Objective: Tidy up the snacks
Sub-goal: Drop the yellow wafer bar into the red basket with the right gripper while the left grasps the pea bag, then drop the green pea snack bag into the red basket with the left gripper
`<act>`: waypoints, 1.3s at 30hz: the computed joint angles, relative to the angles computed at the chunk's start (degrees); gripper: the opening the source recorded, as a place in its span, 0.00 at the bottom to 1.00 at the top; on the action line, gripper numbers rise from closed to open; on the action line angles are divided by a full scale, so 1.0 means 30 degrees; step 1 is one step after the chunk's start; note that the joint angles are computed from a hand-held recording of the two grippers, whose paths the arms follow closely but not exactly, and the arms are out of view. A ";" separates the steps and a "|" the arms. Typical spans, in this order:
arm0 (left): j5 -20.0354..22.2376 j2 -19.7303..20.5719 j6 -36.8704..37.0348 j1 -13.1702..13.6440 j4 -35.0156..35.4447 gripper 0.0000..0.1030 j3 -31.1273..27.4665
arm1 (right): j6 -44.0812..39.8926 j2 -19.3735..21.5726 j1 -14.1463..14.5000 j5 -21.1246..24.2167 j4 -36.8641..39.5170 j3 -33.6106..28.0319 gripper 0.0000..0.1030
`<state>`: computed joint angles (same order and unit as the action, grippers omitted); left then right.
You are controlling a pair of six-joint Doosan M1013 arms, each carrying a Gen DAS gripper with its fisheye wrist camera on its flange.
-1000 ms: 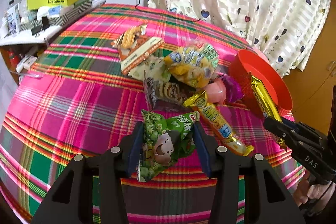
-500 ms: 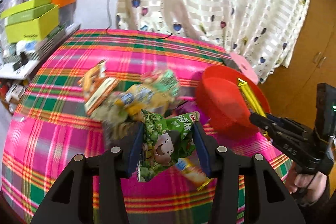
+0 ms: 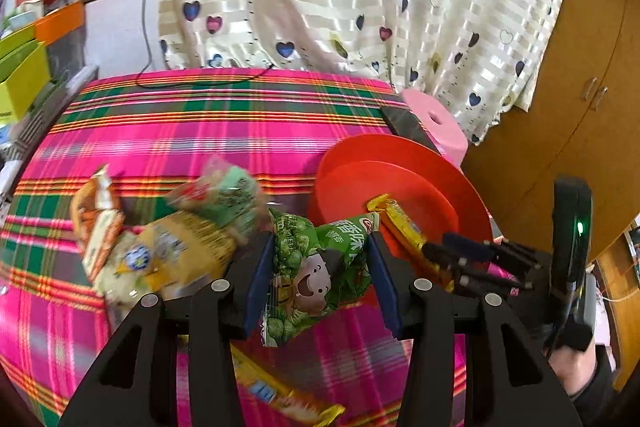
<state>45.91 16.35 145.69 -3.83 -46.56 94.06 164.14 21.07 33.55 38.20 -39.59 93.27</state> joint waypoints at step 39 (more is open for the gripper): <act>-0.0297 0.0603 0.1240 -0.1058 -0.0510 0.61 -0.0249 | 0.4609 -0.1407 0.0529 0.3967 -0.1511 0.1019 0.32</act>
<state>45.02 18.16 149.41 -7.00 -48.09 93.32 177.97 16.85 35.14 50.11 -44.12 96.33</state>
